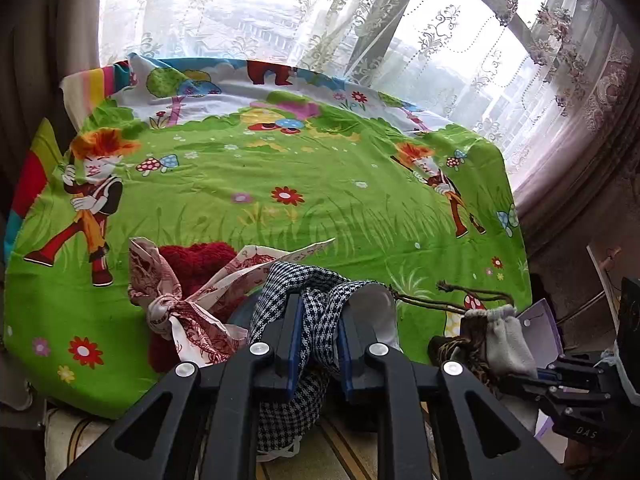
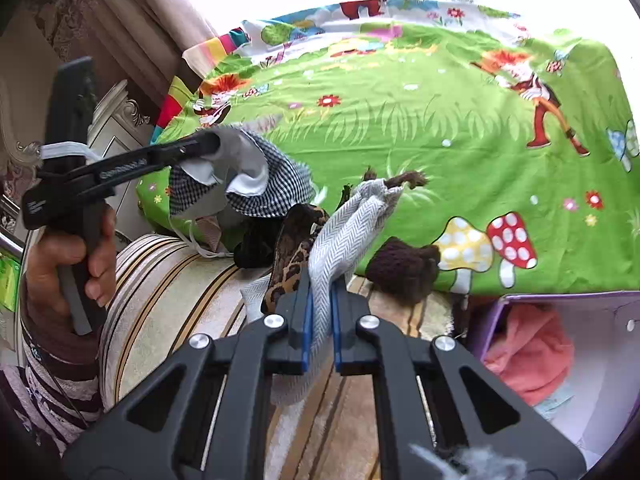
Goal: Organize soft objects
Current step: 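Lift the grey leopard-print pouch toward the box with the right gripper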
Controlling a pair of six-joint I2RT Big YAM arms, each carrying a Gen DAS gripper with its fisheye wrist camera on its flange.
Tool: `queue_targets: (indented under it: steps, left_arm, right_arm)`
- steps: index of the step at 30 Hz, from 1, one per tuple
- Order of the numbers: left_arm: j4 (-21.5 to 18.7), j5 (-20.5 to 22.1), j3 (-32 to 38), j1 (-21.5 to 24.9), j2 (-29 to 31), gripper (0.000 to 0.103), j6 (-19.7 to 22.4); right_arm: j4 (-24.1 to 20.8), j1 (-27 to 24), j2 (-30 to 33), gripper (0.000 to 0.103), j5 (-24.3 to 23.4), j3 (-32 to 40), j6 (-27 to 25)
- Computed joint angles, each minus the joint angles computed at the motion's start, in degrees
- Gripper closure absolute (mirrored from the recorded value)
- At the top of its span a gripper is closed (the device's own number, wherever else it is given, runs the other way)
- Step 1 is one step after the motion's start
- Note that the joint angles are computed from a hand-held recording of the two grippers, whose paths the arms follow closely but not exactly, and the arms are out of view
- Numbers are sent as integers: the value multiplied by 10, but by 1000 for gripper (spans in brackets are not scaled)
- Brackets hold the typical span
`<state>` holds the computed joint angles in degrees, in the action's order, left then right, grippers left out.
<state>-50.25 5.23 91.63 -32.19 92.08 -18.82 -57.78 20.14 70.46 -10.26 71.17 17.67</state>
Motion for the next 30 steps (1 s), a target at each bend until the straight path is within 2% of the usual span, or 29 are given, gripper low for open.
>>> queue_targets:
  steps: [2, 6, 7, 9, 10, 16, 24, 30]
  left_arm:
    - [0, -13, -1, -5, 4, 87, 16]
    - [-6, -24, -3, -7, 6, 89, 15]
    - [-1, -25, -6, -7, 2, 89, 14]
    - [8, -25, -9, -7, -4, 89, 11]
    - [11, -24, -9, -7, -5, 89, 9]
    - [17, -20, -11, -11, -11, 89, 8]
    - [26, -15, -14, -14, -18, 89, 7]
    - [28, -15, -14, -19, -22, 89, 1]
  right_arm:
    - [-1, -4, -13, 93, 1, -4, -6]
    - [-13, -12, -39, 93, 27, -5, -23]
    - [-18, -10, -48, 93, 54, -4, -34]
    - [-32, 5, -63, 93, 143, -1, -73]
    - [-41, 5, -66, 93, 158, 2, -89]
    - [-63, -42, -94, 93, 94, 5, -126]
    - [-79, -92, -137, 93, 29, -20, -101]
    - [-102, -141, -178, 93, 17, -47, -92]
